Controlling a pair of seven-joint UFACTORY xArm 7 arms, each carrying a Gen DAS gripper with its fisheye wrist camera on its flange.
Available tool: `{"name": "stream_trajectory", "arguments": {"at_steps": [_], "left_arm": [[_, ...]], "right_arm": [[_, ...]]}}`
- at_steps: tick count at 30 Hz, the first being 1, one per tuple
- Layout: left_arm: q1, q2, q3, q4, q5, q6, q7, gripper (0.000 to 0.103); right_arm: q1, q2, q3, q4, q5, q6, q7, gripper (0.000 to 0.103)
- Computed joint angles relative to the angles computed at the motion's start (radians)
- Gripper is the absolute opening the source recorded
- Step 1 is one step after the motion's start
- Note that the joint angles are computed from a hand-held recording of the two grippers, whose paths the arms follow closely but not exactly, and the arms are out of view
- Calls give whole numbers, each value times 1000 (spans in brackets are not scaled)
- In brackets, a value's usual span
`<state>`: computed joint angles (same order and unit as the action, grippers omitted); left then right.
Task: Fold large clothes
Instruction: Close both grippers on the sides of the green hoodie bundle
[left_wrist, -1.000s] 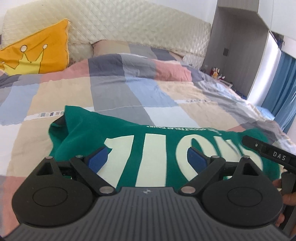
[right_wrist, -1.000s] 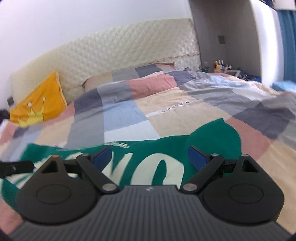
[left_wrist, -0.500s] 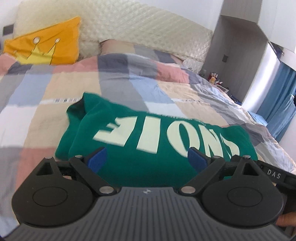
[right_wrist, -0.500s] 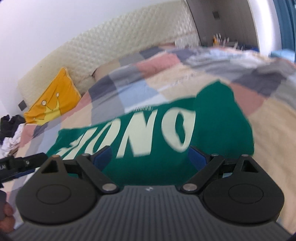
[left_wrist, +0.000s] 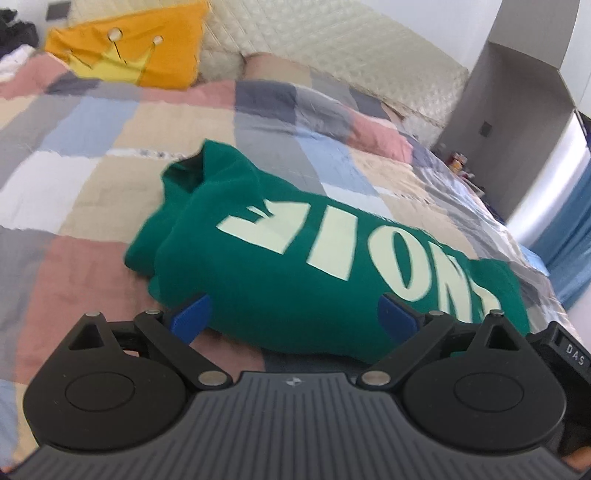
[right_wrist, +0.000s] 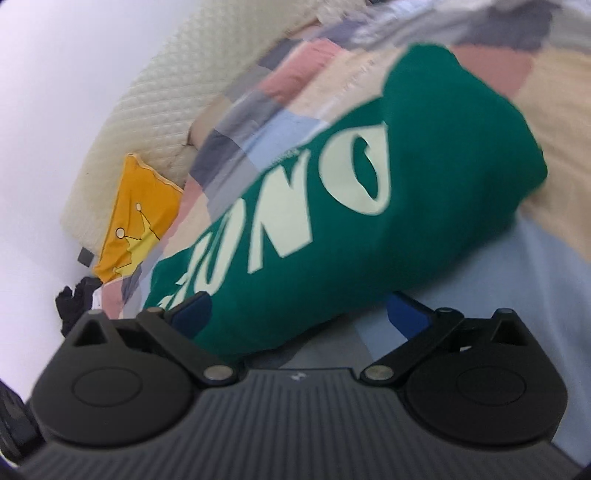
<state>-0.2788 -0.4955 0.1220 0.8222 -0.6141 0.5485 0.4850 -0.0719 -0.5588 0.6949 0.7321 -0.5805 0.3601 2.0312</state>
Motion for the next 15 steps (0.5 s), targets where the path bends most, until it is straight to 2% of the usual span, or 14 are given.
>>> {"name": "stream_trajectory", "arguments": {"at_steps": [3, 5, 7, 12, 15], "left_arm": [[0, 14, 0, 6, 0, 1, -3, 99], [1, 32, 10, 24, -15, 29, -13, 99], [4, 48, 18, 39, -41, 58, -21, 99], [34, 83, 7, 62, -86, 102, -52, 99], [41, 114, 27, 89, -142, 182, -66, 99]], "right_arm": [[-30, -8, 12, -30, 6, -75, 66, 103], [-82, -15, 41, -57, 14, -171, 126, 103], [-162, -32, 93, -89, 34, -281, 186, 103], [-365, -40, 251, -130, 145, -476, 302, 103], [-466, -56, 334, -136, 215, -530, 326, 103]]}}
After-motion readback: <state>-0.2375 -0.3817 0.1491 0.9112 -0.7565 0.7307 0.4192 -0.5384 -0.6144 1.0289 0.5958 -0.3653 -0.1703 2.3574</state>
